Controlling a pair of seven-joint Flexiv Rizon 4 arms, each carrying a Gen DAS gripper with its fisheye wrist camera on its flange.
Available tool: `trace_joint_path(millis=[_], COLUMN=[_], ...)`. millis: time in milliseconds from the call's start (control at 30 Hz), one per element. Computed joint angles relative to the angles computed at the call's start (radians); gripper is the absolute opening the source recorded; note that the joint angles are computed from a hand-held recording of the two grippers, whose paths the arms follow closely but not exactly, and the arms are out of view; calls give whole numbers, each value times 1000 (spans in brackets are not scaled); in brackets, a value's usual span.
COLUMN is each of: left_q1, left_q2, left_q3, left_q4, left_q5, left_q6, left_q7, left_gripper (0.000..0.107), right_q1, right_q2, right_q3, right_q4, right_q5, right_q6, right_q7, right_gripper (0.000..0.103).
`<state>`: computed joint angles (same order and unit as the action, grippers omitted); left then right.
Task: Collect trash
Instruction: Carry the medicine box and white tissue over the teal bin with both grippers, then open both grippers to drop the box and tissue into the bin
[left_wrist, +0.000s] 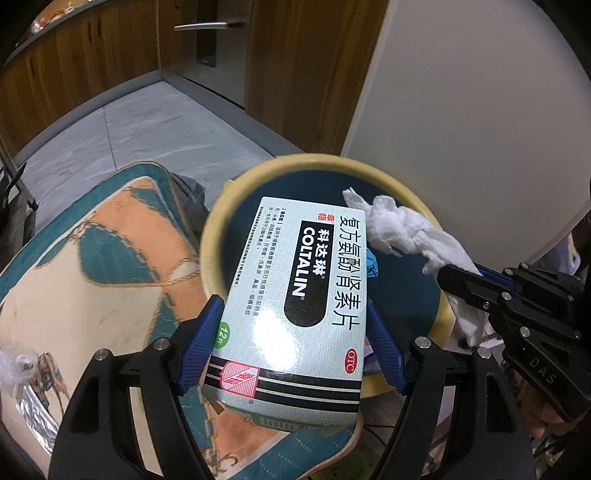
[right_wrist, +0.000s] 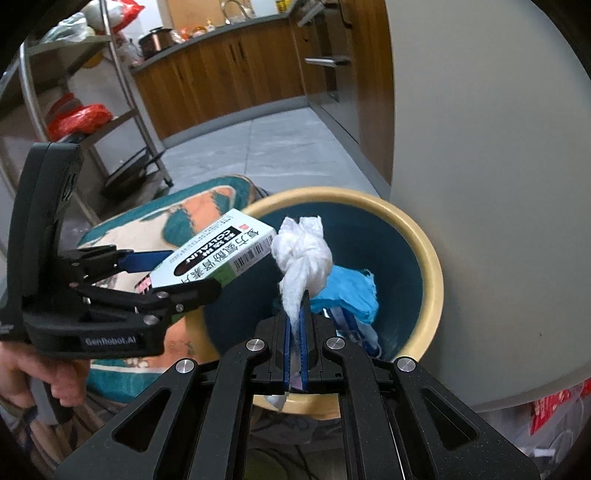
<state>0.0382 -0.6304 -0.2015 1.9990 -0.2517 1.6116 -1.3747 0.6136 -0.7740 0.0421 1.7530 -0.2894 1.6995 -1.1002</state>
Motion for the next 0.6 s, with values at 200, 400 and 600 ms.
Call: trace_joint_path(millis=[200, 400, 600], left_q1=[-50, -67, -30], left_q2=[-44, -66, -64], left_q3=[47, 61, 17], left_q4=[-62, -91, -71], left_q5=[-4, 6, 1], left_q6=[-61, -78, -43], left_q7=[-5, 13, 30], left_gripper=[74, 75, 75], right_q1=[2, -1, 11], right_q2=[-9, -18, -11], right_q3=[-6, -6, -25], right_q4=[-16, -37, -21], right_q5=[-5, -6, 1], right_q6=[-54, -94, -60], right_q7=[16, 51, 84], right_gripper=[5, 12, 28])
